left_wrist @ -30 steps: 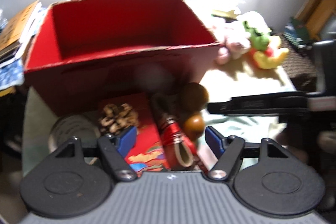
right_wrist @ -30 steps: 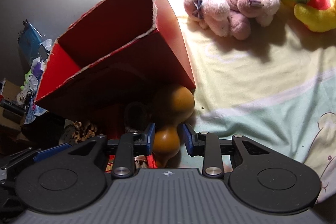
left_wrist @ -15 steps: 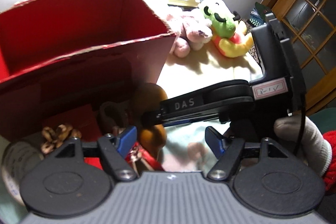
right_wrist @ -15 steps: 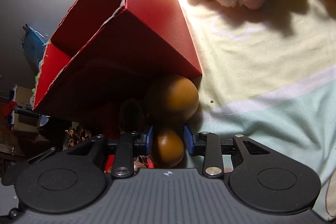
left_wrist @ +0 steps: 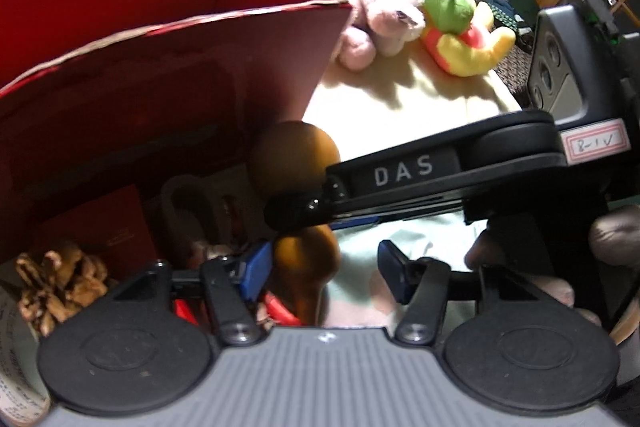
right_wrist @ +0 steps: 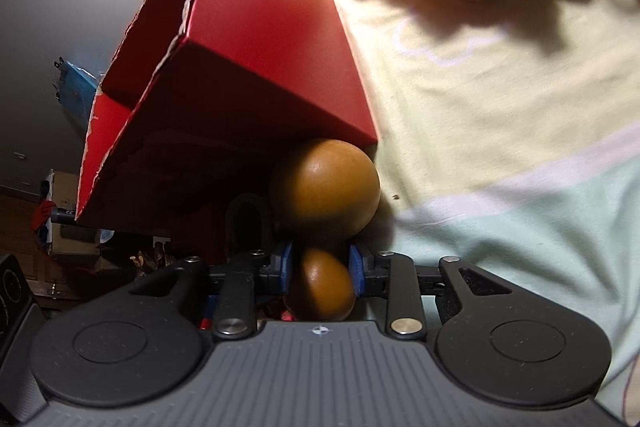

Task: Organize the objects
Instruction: 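Lift the wooden gourd with the right gripper and carry it over the red box, then lower the gourd into the red box and open the right gripper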

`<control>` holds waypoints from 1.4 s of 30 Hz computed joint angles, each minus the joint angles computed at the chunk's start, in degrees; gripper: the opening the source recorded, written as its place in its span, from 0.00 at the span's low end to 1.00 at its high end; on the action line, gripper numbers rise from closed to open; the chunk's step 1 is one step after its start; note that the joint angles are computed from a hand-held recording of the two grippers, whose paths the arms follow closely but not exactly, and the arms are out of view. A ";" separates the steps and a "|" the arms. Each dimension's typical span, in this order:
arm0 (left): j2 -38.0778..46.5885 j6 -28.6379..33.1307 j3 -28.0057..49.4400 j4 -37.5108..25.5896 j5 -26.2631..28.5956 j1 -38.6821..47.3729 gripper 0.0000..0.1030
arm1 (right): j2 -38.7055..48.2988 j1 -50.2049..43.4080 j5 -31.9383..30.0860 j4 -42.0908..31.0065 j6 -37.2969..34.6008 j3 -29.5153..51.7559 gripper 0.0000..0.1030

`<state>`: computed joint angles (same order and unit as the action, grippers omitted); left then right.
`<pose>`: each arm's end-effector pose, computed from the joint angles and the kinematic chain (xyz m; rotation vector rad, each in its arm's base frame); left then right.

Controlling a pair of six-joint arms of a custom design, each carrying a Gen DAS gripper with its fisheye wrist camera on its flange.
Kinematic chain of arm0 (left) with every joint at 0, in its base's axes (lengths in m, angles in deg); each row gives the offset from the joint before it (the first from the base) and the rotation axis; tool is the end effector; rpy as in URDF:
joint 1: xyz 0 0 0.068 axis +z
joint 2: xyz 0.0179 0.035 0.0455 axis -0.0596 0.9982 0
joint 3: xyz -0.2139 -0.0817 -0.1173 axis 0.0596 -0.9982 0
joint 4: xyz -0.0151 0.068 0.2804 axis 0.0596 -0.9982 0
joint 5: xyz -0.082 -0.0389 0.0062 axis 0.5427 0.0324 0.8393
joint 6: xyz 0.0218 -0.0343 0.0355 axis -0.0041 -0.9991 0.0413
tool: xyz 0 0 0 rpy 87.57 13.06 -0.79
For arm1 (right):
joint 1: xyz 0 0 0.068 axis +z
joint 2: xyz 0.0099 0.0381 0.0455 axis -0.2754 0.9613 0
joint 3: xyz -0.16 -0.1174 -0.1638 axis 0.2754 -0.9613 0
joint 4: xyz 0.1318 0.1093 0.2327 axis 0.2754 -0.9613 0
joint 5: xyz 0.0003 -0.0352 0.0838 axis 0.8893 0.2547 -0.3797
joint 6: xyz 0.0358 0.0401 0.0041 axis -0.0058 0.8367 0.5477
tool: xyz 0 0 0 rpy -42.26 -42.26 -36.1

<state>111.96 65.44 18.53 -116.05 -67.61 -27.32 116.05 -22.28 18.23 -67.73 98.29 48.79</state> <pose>0.2912 -0.1412 0.2585 0.5514 2.6401 -0.5783 0.2702 -0.0091 0.2031 0.3903 2.6503 0.9042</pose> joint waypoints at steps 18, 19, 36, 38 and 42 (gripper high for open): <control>-4.43 4.72 10.37 1.93 5.90 0.49 0.46 | -16.48 -5.64 2.41 -3.81 -5.77 8.17 0.29; -4.65 4.78 11.19 2.04 6.36 1.55 0.46 | -16.14 -4.89 2.55 -3.33 -5.91 9.46 0.29; 9.93 3.49 17.37 6.43 9.65 16.07 0.44 | 14.88 9.25 7.79 -0.09 -7.73 31.33 0.31; 12.57 3.39 18.63 6.34 9.55 16.48 0.44 | 17.67 10.71 9.43 -1.21 -8.94 33.70 0.31; 19.38 3.07 23.31 4.05 8.54 16.49 0.46 | 22.31 13.02 15.37 -2.52 -11.36 36.92 0.30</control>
